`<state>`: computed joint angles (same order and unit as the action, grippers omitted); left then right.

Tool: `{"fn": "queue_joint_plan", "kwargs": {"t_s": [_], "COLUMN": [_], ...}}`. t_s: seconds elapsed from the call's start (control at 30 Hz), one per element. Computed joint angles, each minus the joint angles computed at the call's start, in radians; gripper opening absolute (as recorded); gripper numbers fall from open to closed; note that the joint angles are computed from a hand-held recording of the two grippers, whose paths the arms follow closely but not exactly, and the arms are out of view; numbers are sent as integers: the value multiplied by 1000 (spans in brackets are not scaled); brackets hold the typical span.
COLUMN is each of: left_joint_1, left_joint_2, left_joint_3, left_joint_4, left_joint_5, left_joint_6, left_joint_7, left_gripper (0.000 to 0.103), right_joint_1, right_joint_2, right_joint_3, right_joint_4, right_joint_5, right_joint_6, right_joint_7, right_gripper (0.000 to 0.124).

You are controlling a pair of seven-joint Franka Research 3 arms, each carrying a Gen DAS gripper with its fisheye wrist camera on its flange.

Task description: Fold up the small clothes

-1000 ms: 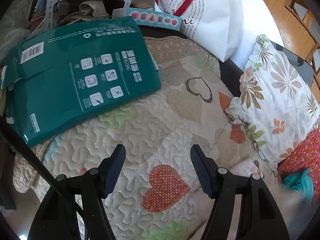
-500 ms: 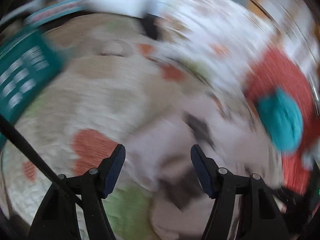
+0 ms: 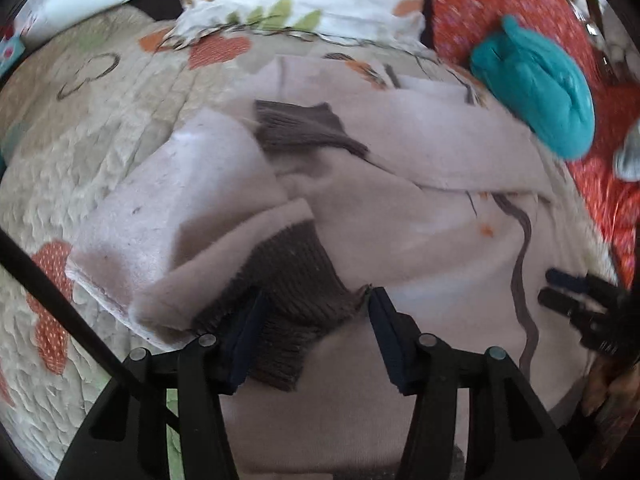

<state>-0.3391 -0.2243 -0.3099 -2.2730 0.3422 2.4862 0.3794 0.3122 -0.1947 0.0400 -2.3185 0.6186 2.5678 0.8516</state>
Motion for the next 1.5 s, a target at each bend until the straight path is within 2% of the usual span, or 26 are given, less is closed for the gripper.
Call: {"fn": "queue_joint_plan", "kwargs": {"t_s": [0.1,0.17,0.2,0.23,0.33,0.43,0.5,0.53,0.6,0.67,0.73,0.8,0.87,0.93,1.1,1.27,1.37,1.4,1.47,1.5], "left_joint_1": [1,-5,-9,-12,3,44,83,105,140,164,187,204,210,210,182,86,15,2,-46,-73], "left_joint_2": [24,53,58,50,-3,-135,-250,-292,-352,-392,-406,-396,-384,-333,-98,228,426,481,552,563], "left_joint_3": [-26,-37,-37,-32,-23,-31,-36,-44,-41,-16,-2,-11,-11,-25,-71,-89,-94,-100,-85,-66], "left_joint_4": [43,82,91,85,53,-12,-60,-65,-53,-39,-8,34,73,141,390,722,945,1008,1096,1112], "left_joint_5": [59,101,114,113,138,199,220,235,243,242,248,259,266,269,300,335,301,253,241,257], "left_joint_6": [-84,-138,-147,-138,-107,-109,-158,-210,-344,-412,-447,-472,-458,-435,-354,-246,-183,-166,-179,-195], "left_joint_7": [-13,-12,-17,-28,-122,-280,-365,-386,-382,-357,-328,-314,-300,-284,-232,-176,-70,-20,-26,-48], "left_gripper": [44,34,13,9,8,8,7,7,7,7,7,7,7,7,7,7,9,12,25,43], "right_joint_1": [7,7,9,11,19,20,16,15,12,7,2,1,1,0,-15,-49,-69,-75,-87,-92], "right_joint_2": [-10,-15,-12,-8,-8,-5,2,5,12,16,15,14,14,15,18,42,73,79,94,98], "right_joint_3": [-14,-2,3,6,6,1,-2,-5,-17,-19,-14,-9,-10,-13,-37,-48,-48,-48,-51,-49], "right_joint_4": [-15,-22,-22,-24,-35,-30,-21,-17,-1,6,5,2,3,9,37,72,99,107,124,128], "right_joint_5": [55,28,19,10,8,14,16,21,53,70,69,68,75,84,148,183,176,179,196,197], "right_joint_6": [10,32,46,61,92,92,92,86,54,40,43,53,51,47,10,-27,-46,-56,-76,-75], "right_joint_7": [-53,-60,-64,-69,-80,-74,-59,-55,-56,-61,-58,-54,-52,-53,-55,-27,1,6,11,18], "right_gripper": [53,54,54,54,54,54,54,54,53,53,53,53,53,53,53,53,53,53,53,53]}}
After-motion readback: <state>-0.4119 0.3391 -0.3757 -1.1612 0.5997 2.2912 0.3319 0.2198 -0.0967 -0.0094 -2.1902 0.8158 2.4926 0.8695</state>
